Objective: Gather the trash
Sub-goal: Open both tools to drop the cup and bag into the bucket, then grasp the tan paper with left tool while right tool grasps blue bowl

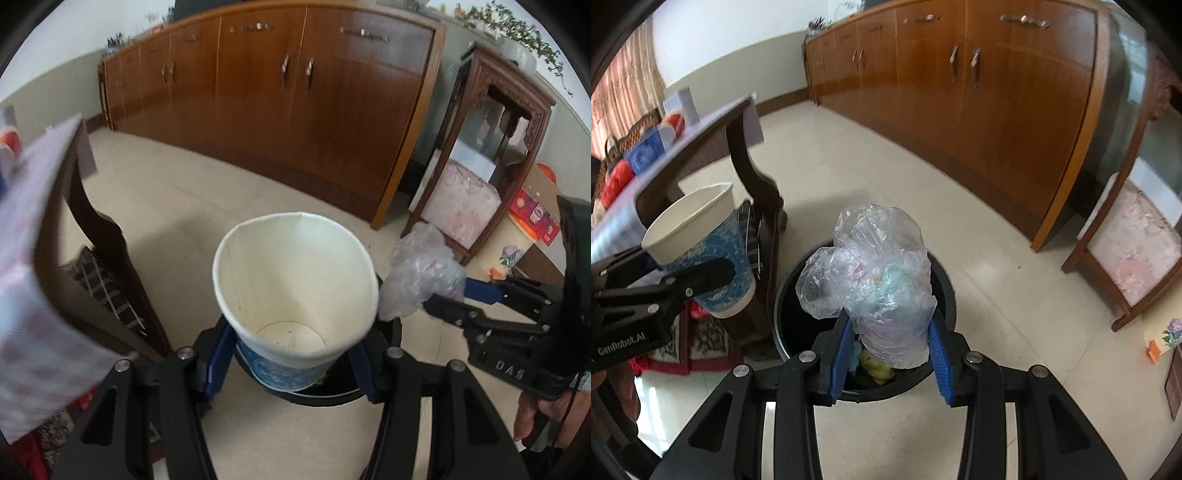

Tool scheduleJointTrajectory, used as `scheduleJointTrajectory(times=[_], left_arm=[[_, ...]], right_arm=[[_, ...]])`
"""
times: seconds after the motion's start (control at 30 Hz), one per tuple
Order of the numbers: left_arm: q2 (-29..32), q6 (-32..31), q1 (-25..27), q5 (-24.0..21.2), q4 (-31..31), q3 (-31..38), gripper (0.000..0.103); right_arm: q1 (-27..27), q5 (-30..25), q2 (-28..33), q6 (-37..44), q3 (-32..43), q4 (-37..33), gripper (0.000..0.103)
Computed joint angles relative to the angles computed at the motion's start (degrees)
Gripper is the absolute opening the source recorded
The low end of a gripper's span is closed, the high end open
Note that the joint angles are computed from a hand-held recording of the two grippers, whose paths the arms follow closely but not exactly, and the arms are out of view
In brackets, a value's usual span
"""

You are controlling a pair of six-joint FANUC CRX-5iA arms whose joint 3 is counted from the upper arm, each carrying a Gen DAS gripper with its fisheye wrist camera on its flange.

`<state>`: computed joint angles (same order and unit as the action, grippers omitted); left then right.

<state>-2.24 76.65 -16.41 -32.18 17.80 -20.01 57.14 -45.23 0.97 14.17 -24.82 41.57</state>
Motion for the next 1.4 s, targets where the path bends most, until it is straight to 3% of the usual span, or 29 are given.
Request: scheduleJointTrajectory(times=[0.13,0.17,0.2,0.23,0.27,0.3,0.4,0.63,0.8,1.2,1.4], left_arm=[[3.0,-1.5,-0.5,-0.4,1.9,0.6,0.058],[3.9,-5.0,-0.4,0.0,5.8,-0.3,0.06],[4.8,-6.9,-0.1,-0.3,8.5,-0.8,0.062],[5.6,-5.9,0.3,-1.5,8.6,-0.5,0.07],[6.2,-4.2,0.6,-3.1,8.4,0.2,0.077],[6.1,-2.4,0.9,-3.7,8.1,0.0,0.09],[3.0,3.6,0.9,-3.5,2.0,-0.8,0.096],[-3.3,15.7,0.1,-5.8,-8.8,-0.7,0.098],[-8.6,18.9,1.7,-7.9,-12.1,-1.9,0.098],[-22.9,20.2,9.2,-13.2,-16.1,-5.3,0.098],[-29.8,21.8,14.6,-14.9,-17.5,-6.8,0.098]], right_arm=[[-2.4,3.8,2.9,7.8,0.8,-4.9,0.042],[-2.9,4.9,3.3,9.3,0.9,-5.9,0.042],[-3.6,6.5,4.1,11.7,1.0,-7.2,0.048],[-4.0,6.8,5.3,13.9,1.3,-8.1,0.071],[-4.1,6.2,6.1,15.1,1.4,-8.4,0.084],[-4.1,5.1,6.6,15.6,1.4,-8.4,0.099],[-4.0,2.8,6.1,13.7,0.6,-7.6,0.103],[-1.6,0.0,3.7,8.6,0.0,-4.8,0.103],[0.5,-0.9,2.5,6.3,1.0,-3.2,0.103],[7.5,-4.0,2.2,0.4,6.3,6.1,0.103],[10.0,-2.9,3.5,-1.7,10.2,10.8,0.103]])
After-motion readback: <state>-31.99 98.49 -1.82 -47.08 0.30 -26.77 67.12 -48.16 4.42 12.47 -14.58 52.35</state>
